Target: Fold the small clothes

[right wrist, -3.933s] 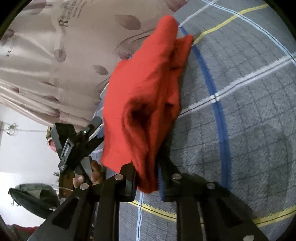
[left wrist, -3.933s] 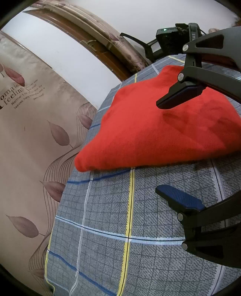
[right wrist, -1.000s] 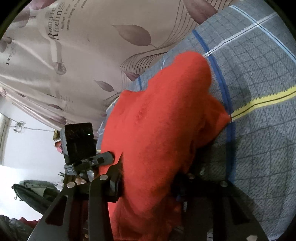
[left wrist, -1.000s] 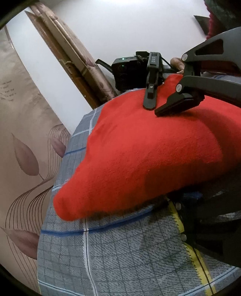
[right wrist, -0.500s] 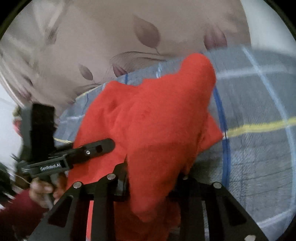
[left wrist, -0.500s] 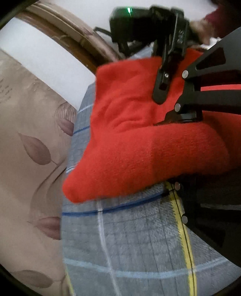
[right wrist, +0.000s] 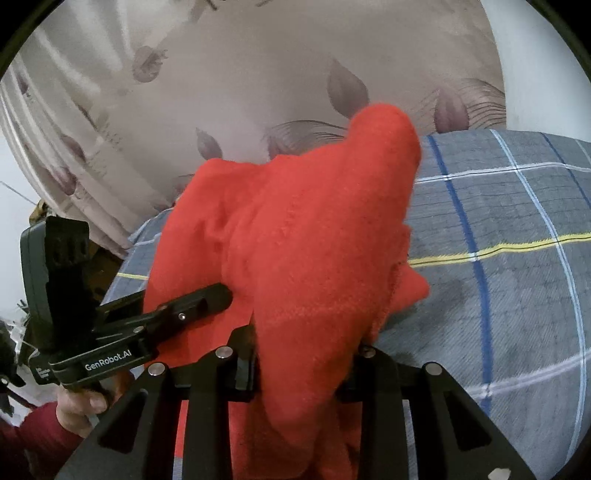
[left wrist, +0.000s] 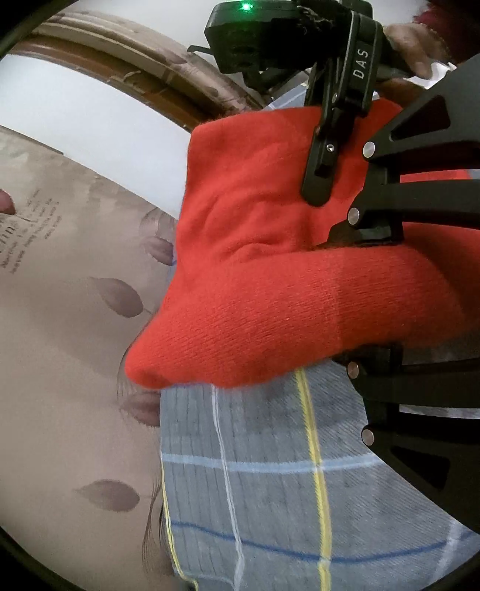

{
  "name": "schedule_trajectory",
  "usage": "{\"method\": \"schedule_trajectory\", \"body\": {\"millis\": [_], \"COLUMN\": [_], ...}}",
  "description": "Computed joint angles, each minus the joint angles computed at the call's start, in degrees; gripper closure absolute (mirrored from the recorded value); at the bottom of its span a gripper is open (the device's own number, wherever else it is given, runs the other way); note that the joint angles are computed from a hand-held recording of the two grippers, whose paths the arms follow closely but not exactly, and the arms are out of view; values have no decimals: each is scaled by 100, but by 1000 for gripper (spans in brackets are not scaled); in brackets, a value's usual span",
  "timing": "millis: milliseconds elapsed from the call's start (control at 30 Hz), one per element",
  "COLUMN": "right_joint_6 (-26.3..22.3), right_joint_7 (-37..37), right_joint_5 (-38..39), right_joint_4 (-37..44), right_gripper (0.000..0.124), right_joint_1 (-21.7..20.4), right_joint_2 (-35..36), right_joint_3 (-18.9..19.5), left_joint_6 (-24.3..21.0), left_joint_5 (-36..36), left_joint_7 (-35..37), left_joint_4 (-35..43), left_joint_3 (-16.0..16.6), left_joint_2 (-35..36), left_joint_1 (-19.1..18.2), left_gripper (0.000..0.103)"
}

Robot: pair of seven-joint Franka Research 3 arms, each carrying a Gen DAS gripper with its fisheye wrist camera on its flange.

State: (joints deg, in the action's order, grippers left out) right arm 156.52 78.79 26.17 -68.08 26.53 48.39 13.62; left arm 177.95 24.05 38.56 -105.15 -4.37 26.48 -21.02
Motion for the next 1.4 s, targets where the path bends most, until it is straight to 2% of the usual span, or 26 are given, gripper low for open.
{"method": "schedule_trajectory", "body": {"millis": [133,267,467,667,867,1233,1400], "right_joint_6": [262,442,570,658,733,740,655], "right_joint_7": [-249,-578,-896,-1255,-1599,-2244,-2321], "right_joint_5": [238,523,920,1357,1758,2607,2760], "right_joint_4": [-627,-1133,-1709,-2212,-2586,-3253,-3330], "right_gripper": [97,97,97,97,97,97,97], "right_joint_1": [-69,-153,-143,-128,-117,-55,81], "right_joint_2": [-418,-755,-1162,-1494,-1743,-2252,-2277], "right_joint_3": [265,493,696,869,986,1071,960], "left_joint_6": [75,90,-100,-440,-627,-911,-1002], "left_joint_5": [352,1056,2317,3159,3486,3264,3192], "left_joint_7": [-512,-1259,-2493,-3306,-3828,-3803,-3823], "left_joint_4": [-633,-1122,-1748,-2272,-2702,-3273,-3454], "left_joint_3": [549,1030,1309,1026,552,-331,-728], "left_joint_2": [-581,-1059,-1750,-2371,-2831,-3454,-3586], "left_joint_1": [-485,-890,-1160,-993,-662,-54,262], "left_gripper": [68,68,68,68,68,68,68]}}
